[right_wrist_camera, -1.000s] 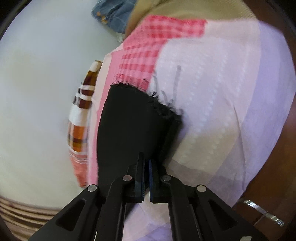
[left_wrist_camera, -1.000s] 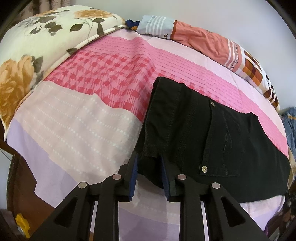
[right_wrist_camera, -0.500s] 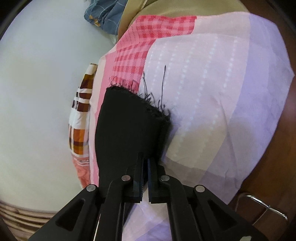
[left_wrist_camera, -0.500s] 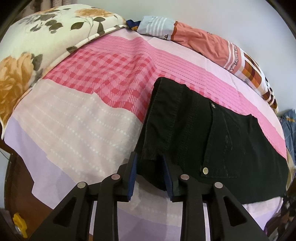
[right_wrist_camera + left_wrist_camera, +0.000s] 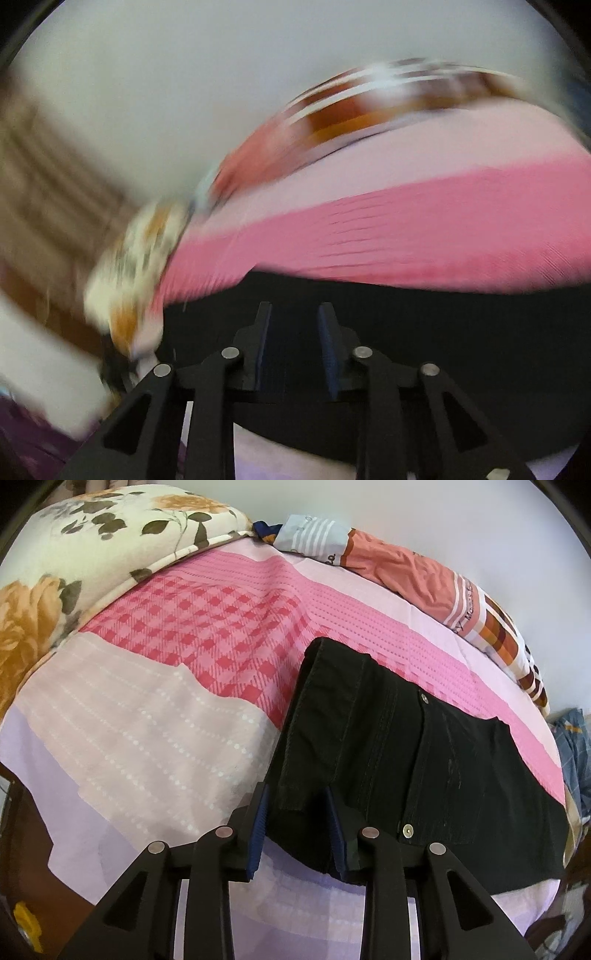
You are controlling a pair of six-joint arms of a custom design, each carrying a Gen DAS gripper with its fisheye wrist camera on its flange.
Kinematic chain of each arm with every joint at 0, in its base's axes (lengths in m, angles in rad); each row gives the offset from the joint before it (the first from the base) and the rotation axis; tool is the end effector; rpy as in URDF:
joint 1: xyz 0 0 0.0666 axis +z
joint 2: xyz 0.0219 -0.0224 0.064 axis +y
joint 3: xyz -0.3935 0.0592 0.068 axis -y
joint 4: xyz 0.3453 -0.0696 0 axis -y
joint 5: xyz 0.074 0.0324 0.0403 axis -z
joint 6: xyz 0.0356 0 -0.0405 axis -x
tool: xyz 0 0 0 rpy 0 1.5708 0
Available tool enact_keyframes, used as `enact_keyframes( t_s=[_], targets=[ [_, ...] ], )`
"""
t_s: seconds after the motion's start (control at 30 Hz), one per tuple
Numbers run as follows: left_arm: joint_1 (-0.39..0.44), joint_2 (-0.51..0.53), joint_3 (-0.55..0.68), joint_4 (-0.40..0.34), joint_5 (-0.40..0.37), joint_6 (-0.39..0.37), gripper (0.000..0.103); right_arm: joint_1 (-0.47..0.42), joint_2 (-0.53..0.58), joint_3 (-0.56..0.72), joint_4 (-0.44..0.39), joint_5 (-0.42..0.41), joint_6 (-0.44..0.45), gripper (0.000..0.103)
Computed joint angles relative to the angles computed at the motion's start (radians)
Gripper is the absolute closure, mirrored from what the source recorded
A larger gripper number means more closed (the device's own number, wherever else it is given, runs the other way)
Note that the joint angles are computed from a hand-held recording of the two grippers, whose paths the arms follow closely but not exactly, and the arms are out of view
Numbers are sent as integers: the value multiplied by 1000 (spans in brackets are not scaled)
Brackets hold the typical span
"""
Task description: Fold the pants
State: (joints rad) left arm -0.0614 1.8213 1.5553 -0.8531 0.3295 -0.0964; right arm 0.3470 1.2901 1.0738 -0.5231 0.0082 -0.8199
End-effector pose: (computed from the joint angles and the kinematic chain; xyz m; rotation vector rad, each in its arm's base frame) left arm 0.5635 -0.0466 0.3072 0.3102 2.6376 -0.4305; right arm 0.3729 0.1341 0.3794 0.5622 2.3149 0.5712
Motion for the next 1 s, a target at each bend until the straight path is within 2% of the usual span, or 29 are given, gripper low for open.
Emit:
enact_keyframes(
  t_s=[0.07,0.17,0.2,0.27,0.37,0.43,0.53,0.63,0.7,0.77,0.87,1.0],
  targets=[
    [2,2,1,2,4,-3,71,-13,189,163,-52,-83,148,78],
    [2,1,-4,7,5,0,70,-33,385,355,-124,-173,289,78],
    [2,1,-4,7,7,1,70,-30,431,410,-160,-169,327,78],
    [4,6,3,1,18,3,69,-39,516,508,-217,-211,389,78],
    [10,19,18,-14,34,11,66,-51,601,600,-294,-244,431,78],
    [15,27,27,-24,47,17,64,-59,626,624,-326,-293,446,78],
    [20,36,36,-29,53,20,59,-57,662,659,-376,-307,472,78],
    [21,38,36,-26,55,20,56,-60,680,674,-379,-334,472,80],
    [23,39,36,-20,58,19,55,-49,683,677,-375,-310,496,89],
    [26,37,28,-4,65,19,54,-32,691,694,-371,-252,511,93],
    [30,33,13,20,72,23,52,-24,688,692,-350,-185,478,97],
    [29,28,-4,49,69,33,46,-55,676,626,-246,-213,370,99]
  ],
)
